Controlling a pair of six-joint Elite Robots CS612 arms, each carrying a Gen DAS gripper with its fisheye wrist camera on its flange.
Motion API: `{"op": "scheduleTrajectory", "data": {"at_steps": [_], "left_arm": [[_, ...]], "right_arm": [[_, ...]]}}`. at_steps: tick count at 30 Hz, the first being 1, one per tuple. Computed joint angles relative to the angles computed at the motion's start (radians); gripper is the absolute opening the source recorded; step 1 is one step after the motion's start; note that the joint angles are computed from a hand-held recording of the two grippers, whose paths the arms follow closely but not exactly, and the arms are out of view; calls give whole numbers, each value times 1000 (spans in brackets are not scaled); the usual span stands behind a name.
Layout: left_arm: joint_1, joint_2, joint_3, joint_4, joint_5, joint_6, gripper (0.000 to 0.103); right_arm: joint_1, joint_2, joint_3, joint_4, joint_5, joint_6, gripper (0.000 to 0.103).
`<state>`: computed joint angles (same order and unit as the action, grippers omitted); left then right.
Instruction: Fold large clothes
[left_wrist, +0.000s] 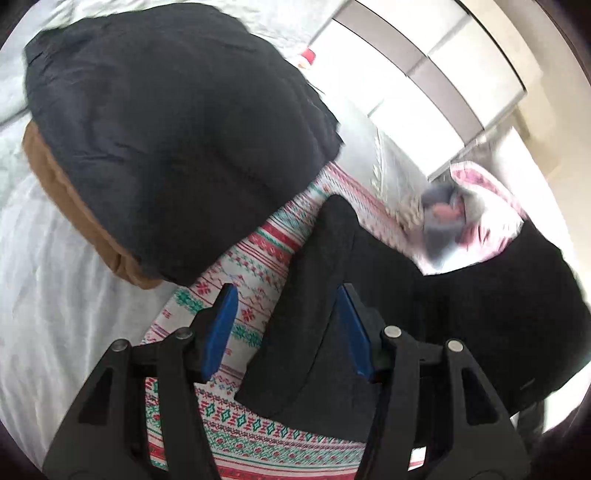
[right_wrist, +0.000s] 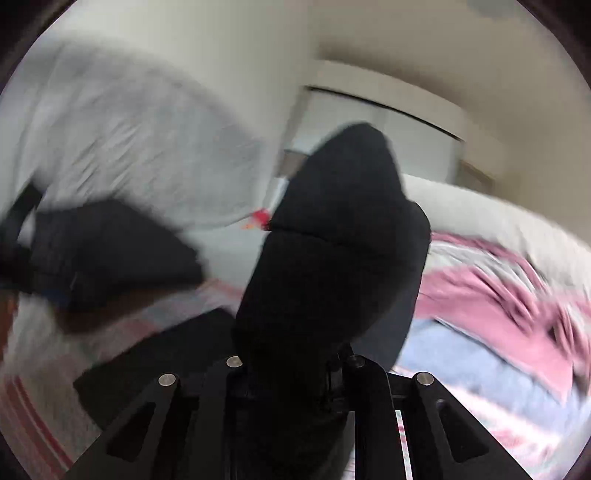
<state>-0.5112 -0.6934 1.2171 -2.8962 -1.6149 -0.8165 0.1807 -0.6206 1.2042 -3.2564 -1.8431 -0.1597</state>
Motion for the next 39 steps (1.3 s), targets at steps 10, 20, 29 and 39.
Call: {"op": "scheduleTrajectory", "data": {"at_steps": [10, 20, 29, 39], "left_arm": [[29, 8, 12, -29, -78, -73, 57], [-5, 25, -47, 75, -68, 77, 57], [-52, 56, -122, 260, 58, 189, 64], [-70, 46, -98, 318, 74, 252, 40]], "right_arm": [[60, 141, -171, 339, 156, -70, 27], [24, 9, 52, 214, 210, -252, 75], [51, 44, 111, -2, -115, -474, 68], [21, 12, 221, -94, -63, -737, 23]]}}
